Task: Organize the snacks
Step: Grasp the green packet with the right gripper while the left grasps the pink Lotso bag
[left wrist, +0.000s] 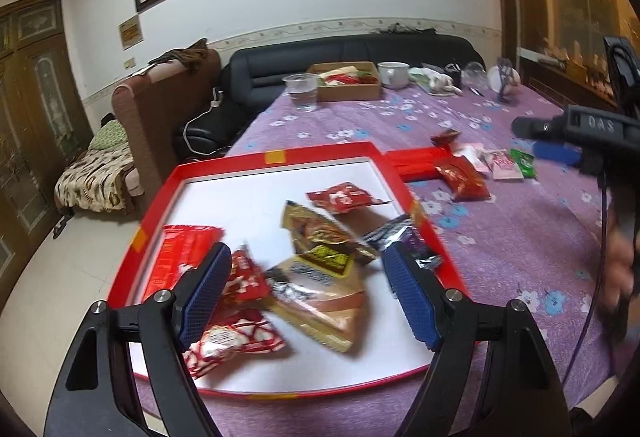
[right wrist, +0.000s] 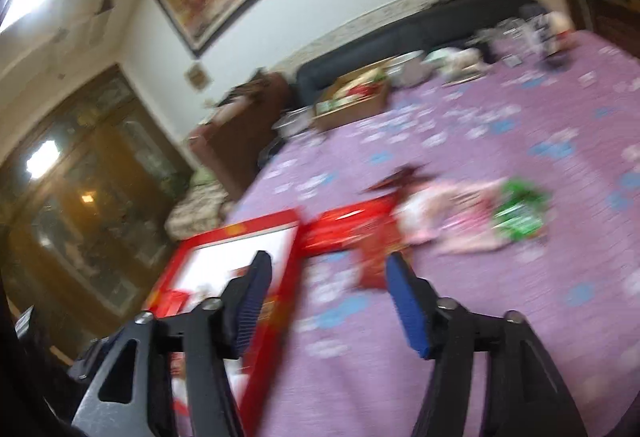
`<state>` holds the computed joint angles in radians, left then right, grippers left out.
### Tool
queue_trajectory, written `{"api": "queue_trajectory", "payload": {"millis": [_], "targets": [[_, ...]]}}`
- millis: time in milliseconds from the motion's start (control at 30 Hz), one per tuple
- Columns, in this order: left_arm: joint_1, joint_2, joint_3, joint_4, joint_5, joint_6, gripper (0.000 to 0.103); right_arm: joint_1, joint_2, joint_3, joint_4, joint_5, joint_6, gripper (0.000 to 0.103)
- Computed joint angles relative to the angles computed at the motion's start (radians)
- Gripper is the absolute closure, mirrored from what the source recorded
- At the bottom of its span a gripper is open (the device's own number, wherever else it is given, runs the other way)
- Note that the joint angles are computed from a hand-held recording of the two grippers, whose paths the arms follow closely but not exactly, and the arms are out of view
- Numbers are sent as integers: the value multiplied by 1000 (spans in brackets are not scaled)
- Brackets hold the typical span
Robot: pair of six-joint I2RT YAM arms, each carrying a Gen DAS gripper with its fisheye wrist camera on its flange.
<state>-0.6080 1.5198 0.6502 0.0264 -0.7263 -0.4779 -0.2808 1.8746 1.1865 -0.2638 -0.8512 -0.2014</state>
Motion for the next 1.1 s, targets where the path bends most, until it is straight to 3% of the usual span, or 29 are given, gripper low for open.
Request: {"api": "queue_trajectory", "payload": {"millis": [233,400,633,700,733,800,933,1100], "targets": [[-51,66,94,-24,16,35,23,-46,214,329,-116,294,14,39],[-83,116,168,-64,17,64,23,-23,374,531,-233,412,38,51],[-75,161,260,-106,47,95,23,45,434,574,-237,506,34,55],[-68,179,298,-120,58,107,23,75,409,512,-159,570,-8,56],[-66,195,327,-126,66,114,23,84,398,478,-112,589,-27,58],[-63,225,373,-131,87,129,23,90,393,454,-65,620,-52,74],[-56,318,504,-158,119,166,23,45,449,558,-134,542,-21,81],[-28,514,772,-265,246,158,24,-50,558,765,-259,424,149,83]]}}
